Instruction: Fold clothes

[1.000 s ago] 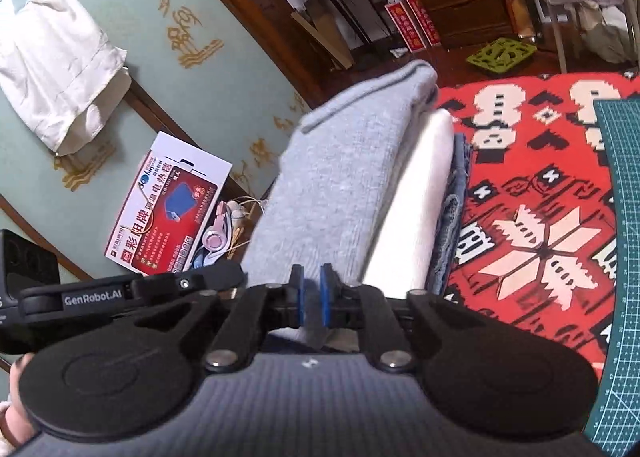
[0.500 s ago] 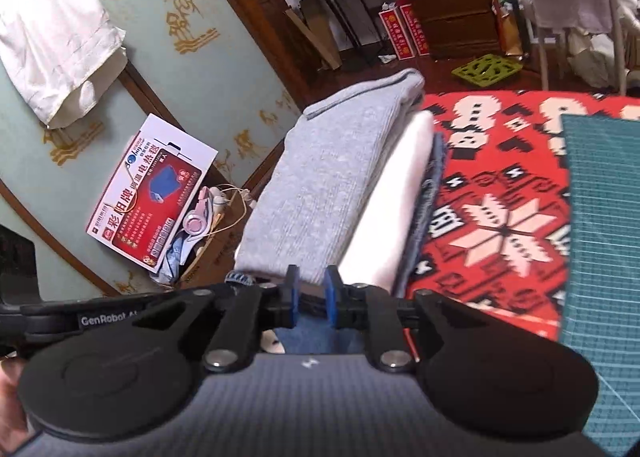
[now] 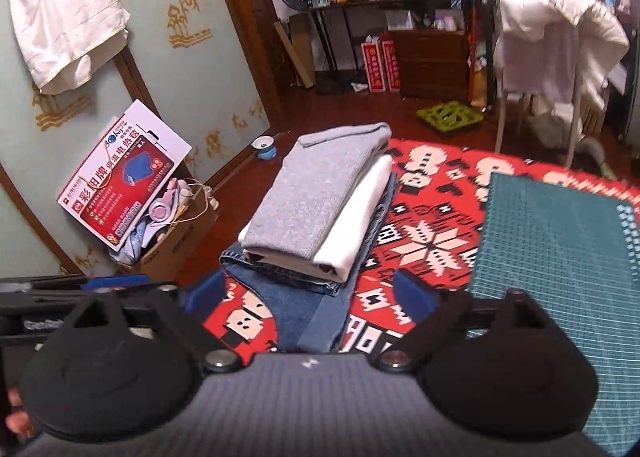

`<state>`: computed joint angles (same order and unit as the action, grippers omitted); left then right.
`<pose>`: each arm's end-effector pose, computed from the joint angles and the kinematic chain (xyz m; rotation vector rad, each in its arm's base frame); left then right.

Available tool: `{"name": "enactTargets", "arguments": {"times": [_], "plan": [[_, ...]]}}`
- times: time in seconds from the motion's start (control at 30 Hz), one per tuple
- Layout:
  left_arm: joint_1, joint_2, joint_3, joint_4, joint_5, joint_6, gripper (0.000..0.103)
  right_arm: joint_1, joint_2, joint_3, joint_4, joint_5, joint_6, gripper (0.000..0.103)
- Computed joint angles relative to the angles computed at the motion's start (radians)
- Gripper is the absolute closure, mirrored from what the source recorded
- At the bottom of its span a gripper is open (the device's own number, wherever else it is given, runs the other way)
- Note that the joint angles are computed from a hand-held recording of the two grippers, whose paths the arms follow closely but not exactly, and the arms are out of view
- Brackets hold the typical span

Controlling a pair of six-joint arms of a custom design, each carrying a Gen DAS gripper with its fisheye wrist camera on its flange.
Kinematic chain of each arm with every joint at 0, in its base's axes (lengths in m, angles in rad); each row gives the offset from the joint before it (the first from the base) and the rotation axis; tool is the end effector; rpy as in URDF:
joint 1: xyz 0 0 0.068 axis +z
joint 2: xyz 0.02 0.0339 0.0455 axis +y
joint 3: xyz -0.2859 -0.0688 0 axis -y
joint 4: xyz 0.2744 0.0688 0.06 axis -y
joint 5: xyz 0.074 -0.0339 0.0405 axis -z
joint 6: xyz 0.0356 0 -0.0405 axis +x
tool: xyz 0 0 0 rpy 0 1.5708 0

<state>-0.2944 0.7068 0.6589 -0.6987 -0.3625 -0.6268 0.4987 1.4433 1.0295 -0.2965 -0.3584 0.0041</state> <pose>0.1551 -0.0339 0.2731 -0.5506 2.1916 -0.0679 0.2930 0.1738 0.2717 -0.7512 2.1913 0.6686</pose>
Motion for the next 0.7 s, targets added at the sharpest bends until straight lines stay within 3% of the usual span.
{"name": "enactTargets", "arguments": {"times": [0.07,0.23,0.33,0.7], "plan": [[-0.097,0.010,0.022,-0.070,-0.110,-0.084,0.027,0.002,-0.057,-0.026,-0.026,0.019,-0.008,0.001],[-0.304,0.125,0.085,-0.278,-0.344,-0.323,0.025,0.004,-0.160,-0.079,-0.091,0.069,-0.031,0.001],[-0.373,0.147,0.084,-0.332,-0.383,-0.415,0.015,0.005,-0.208,-0.112,-0.116,0.093,-0.050,0.001],[-0.576,0.352,0.142,-0.574,-0.531,-0.735,0.015,0.026,-0.285,-0.184,-0.124,0.180,-0.084,0.000]]}}
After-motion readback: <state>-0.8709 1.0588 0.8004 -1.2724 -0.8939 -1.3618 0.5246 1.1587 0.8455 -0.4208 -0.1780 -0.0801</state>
